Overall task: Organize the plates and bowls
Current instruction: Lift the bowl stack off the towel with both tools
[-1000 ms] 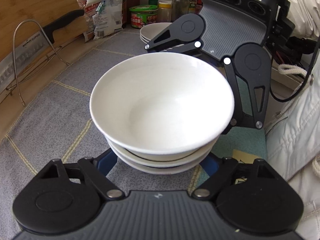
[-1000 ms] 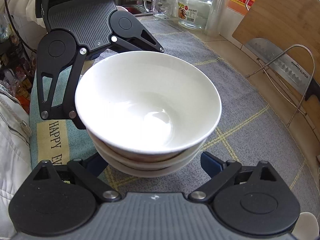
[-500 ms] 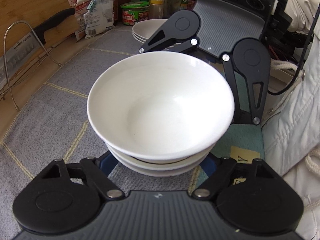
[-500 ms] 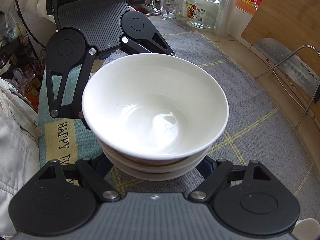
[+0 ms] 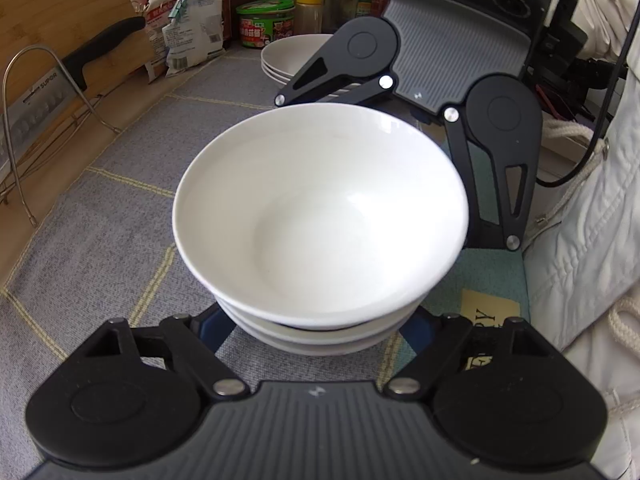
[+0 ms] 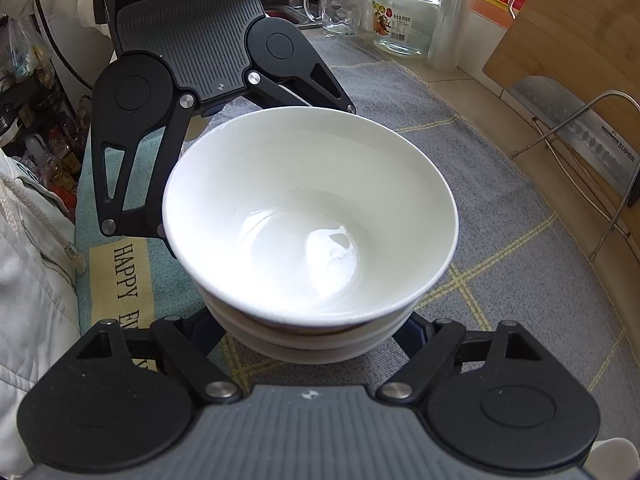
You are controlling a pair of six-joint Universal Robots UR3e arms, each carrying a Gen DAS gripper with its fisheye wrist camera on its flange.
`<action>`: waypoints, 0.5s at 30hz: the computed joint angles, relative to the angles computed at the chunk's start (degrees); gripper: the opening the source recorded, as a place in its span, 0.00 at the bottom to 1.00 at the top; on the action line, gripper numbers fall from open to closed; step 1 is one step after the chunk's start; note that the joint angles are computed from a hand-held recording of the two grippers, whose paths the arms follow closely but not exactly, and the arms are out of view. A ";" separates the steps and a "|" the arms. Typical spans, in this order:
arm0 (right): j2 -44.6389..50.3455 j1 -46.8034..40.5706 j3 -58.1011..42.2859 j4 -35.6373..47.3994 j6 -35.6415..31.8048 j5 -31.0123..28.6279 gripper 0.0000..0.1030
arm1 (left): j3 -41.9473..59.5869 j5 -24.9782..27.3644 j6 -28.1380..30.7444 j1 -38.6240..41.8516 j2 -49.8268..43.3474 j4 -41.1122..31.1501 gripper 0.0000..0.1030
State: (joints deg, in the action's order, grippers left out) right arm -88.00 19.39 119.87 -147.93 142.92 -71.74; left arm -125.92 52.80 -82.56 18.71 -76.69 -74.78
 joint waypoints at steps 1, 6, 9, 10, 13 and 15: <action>0.03 0.01 -0.03 -0.01 0.10 0.01 0.86 | -0.08 0.01 -0.07 0.02 0.11 0.07 0.82; -0.08 0.27 -0.15 0.04 0.17 -0.48 0.86 | -1.61 0.06 -1.41 0.02 2.65 1.12 0.82; -0.72 -0.50 -0.14 0.99 -0.70 0.59 0.86 | -1.89 -0.12 -2.51 0.19 4.39 0.48 0.82; -1.07 -0.78 -0.08 1.36 -1.04 0.93 0.86 | -2.14 -0.15 -2.89 0.15 5.15 0.51 0.82; -2.72 -1.45 0.32 2.46 -2.63 1.48 0.86 | -2.70 -0.32 -4.44 -0.01 7.45 0.07 0.82; -4.20 -2.13 0.53 3.98 -3.90 2.02 0.86 | -2.93 -0.28 -6.41 -0.78 9.02 -0.07 0.82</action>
